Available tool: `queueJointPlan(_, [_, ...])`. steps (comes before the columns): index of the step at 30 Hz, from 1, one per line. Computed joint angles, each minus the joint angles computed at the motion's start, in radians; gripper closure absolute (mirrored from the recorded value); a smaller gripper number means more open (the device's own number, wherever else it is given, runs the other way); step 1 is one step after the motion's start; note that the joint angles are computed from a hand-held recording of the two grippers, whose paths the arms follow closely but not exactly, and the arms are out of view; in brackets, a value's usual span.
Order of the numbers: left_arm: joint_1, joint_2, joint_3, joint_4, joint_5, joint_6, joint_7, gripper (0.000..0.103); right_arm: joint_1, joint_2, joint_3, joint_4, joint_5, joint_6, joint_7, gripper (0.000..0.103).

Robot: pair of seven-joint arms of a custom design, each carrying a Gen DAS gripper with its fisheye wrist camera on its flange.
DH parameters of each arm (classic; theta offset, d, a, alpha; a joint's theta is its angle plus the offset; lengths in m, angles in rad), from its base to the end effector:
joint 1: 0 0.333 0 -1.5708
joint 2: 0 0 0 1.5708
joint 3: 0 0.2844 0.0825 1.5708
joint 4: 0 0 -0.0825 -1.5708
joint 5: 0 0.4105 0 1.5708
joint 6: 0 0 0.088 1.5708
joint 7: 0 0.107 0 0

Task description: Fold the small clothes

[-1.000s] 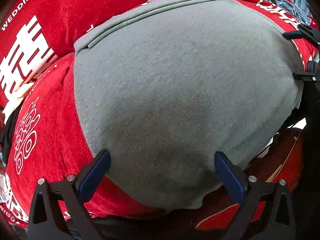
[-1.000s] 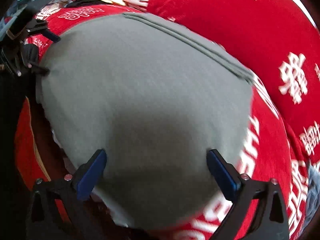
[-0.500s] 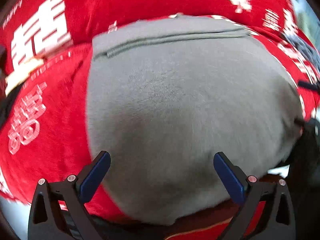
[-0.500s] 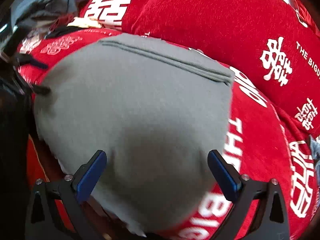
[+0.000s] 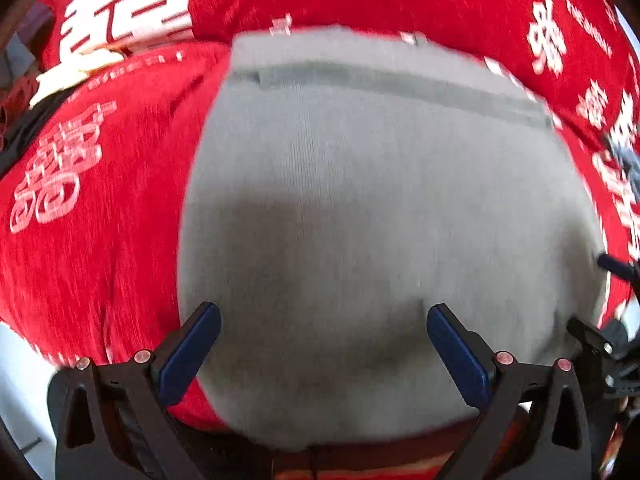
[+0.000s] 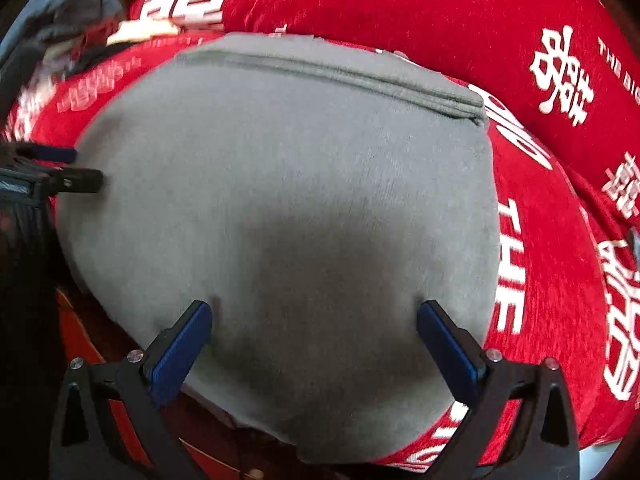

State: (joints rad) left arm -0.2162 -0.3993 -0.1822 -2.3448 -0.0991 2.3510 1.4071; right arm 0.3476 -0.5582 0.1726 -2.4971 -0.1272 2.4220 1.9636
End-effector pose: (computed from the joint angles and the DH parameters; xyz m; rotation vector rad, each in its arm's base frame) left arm 0.4605 -0.1995 0.4866 -1.8659 2.2349 -0.5257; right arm 0.3990 0.2307 0.4897 -2.1071 1.7240 -0.4750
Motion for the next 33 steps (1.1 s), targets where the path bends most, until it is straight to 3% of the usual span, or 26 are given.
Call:
queueJointPlan(3, [0.034, 0.165, -0.022, 0.169, 0.045, 0.016, -0.095, 0.000, -0.078, 0.119, 0.021, 0.127, -0.071, 0.025, 0.097, 0.001])
queueJointPlan(7, [0.040, 0.329, -0.017, 0.337, 0.019, -0.001, -0.193, 0.000, -0.080, 0.342, -0.021, 0.323, -0.020, 0.000, 0.162, 0.001])
queueJointPlan(9, [0.036, 0.389, -0.031, 0.393, 0.161, -0.027, -0.289, 0.000, -0.076, 0.415, -0.022, 0.383, -0.061, -0.046, 0.201, 0.000])
queueJointPlan(10, [0.030, 0.406, -0.034, 0.405, 0.233, -0.038, -0.301, 0.000, -0.073, 0.418, -0.013, 0.378, -0.142, -0.033, 0.248, 0.000])
queueJointPlan(12, [0.018, 0.361, -0.036, 0.339, 0.276, 0.022, -0.305, 0.000, -0.058, 0.390, -0.012, 0.338, -0.203, -0.003, 0.289, 0.000])
queueJointPlan(16, [0.016, 0.223, -0.031, 0.161, 0.242, 0.122, -0.265, 0.000, -0.043, 0.259, 0.004, 0.176, -0.256, 0.078, 0.335, 0.000])
queueJointPlan(21, [0.005, 0.080, -0.021, 0.004, 0.174, 0.164, -0.224, 0.000, -0.009, 0.095, 0.015, 0.026, -0.211, 0.081, 0.274, 0.000])
queueJointPlan(26, [-0.004, -0.011, -0.028, -0.083, 0.153, 0.150, -0.174, 0.000, 0.017, 0.008, 0.027, -0.034, -0.149, 0.011, 0.215, 0.000])
queueJointPlan(30, [-0.031, -0.057, 0.020, -0.095, 0.036, 0.036, -0.119, 0.000, 0.043, -0.031, 0.022, -0.031, -0.098, -0.118, 0.145, 0.000])
queueJointPlan(33, [0.011, -0.106, 0.013, -0.129, 0.036, -0.012, -0.167, 0.000, 0.032, -0.131, 0.015, -0.097, -0.045, -0.157, 0.198, 0.000])
